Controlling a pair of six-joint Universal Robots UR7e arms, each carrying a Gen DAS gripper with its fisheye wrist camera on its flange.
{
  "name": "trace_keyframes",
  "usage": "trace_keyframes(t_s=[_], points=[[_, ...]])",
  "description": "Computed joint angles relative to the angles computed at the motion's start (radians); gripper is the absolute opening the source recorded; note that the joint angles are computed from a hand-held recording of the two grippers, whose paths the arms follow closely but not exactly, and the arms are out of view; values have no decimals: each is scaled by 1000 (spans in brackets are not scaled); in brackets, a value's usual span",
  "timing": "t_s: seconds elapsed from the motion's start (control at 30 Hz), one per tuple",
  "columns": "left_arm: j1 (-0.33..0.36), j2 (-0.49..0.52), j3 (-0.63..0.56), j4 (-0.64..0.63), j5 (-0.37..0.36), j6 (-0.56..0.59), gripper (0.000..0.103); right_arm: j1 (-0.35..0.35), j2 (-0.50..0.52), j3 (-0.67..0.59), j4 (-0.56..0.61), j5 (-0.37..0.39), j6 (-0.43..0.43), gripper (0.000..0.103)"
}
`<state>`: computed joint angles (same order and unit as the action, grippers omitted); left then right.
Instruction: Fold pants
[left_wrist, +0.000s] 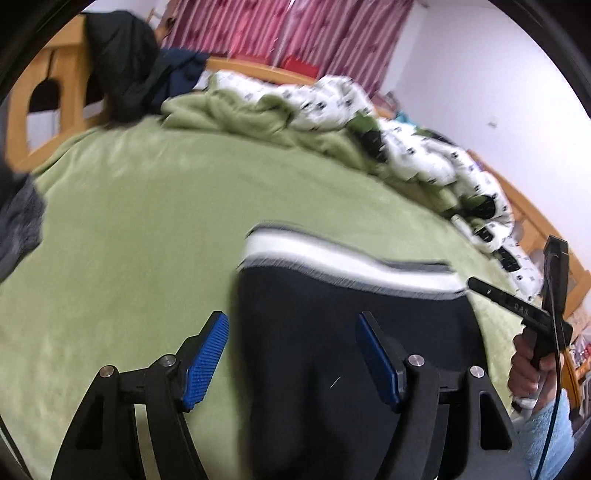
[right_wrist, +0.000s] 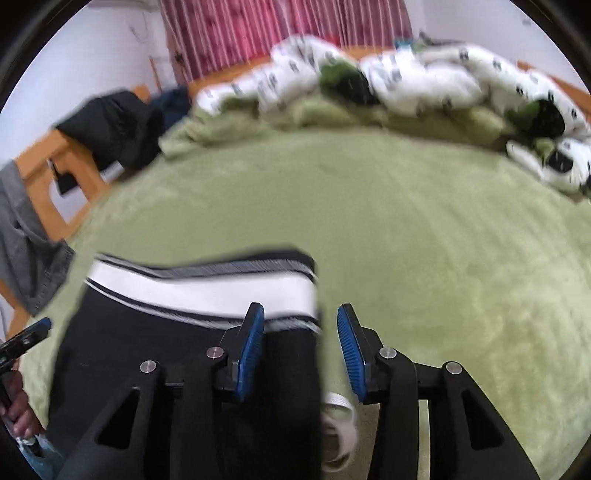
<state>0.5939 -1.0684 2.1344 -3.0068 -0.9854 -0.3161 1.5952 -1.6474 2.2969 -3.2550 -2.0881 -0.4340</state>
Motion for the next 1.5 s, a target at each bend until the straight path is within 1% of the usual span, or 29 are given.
trace_keyframes(t_s=[0.03,0.1,0.17,0.2,0.23,0.27,0.3,0.33,0.37,0.4,0.47,0.53,0.63,0.7,0.73,0.77,0.9,0.97,1.0,1.03,1.17,1.23,1.3,1.4,1.5], points=[[0,21,-32,21,3,-1,69,22,4,-8,12,25,-19,45],[2,80,-121,85,3,15,69,59,39,-34,17,24,-44,47],[16,148,-197,90,-20,83,69,77,116,-80,4,-5,-99,47],[16,179,-224,99,10,103,69,74,159,-103,-3,-35,-118,47],[21,226,-266,143,81,112,69,58,200,-122,-4,-69,-127,47],[26,260,-300,228,159,81,69,29,243,-138,-10,-99,-135,46],[34,283,-317,271,196,69,70,10,252,-125,-45,-87,-153,46],[44,289,-315,272,190,76,71,-10,234,-112,-58,-33,-157,47],[52,284,-300,231,169,81,71,-24,210,-109,-29,5,-138,47],[53,279,-286,196,162,72,72,-23,207,-114,-12,3,-122,47],[45,288,-299,228,187,71,72,-13,234,-114,-63,-21,-156,49],[41,300,-306,229,203,74,74,-3,253,-127,-68,-34,-162,50],[43,309,-297,191,210,86,75,-17,226,-125,-16,-4,-131,54],[45,308,-292,182,203,87,75,-22,207,-123,26,20,-127,66],[45,309,-293,181,201,86,75,-21,201,-120,45,28,-129,68],[48,310,-293,176,200,89,75,-16,202,-124,59,21,-129,69],[50,304,-291,171,190,91,75,7,223,-128,37,-25,-160,71],[49,304,-292,172,190,88,75,14,223,-133,47,-38,-163,73],[49,304,-292,172,190,88,75,16,221,-132,45,-40,-165,77],[48,304,-291,171,191,87,75,18,220,-131,41,-46,-164,79],[50,304,-289,159,180,87,75,8,209,-127,48,-26,-179,83],[54,302,-291,158,169,87,75,-6,203,-126,68,-4,-183,87],[57,303,-295,168,164,79,76,-10,202,-126,82,11,-190,94],[56,304,-299,178,166,79,76,-8,202,-131,112,4,-199,97],[60,303,-304,189,156,78,77,-24,184,-130,139,42,-175,97]])
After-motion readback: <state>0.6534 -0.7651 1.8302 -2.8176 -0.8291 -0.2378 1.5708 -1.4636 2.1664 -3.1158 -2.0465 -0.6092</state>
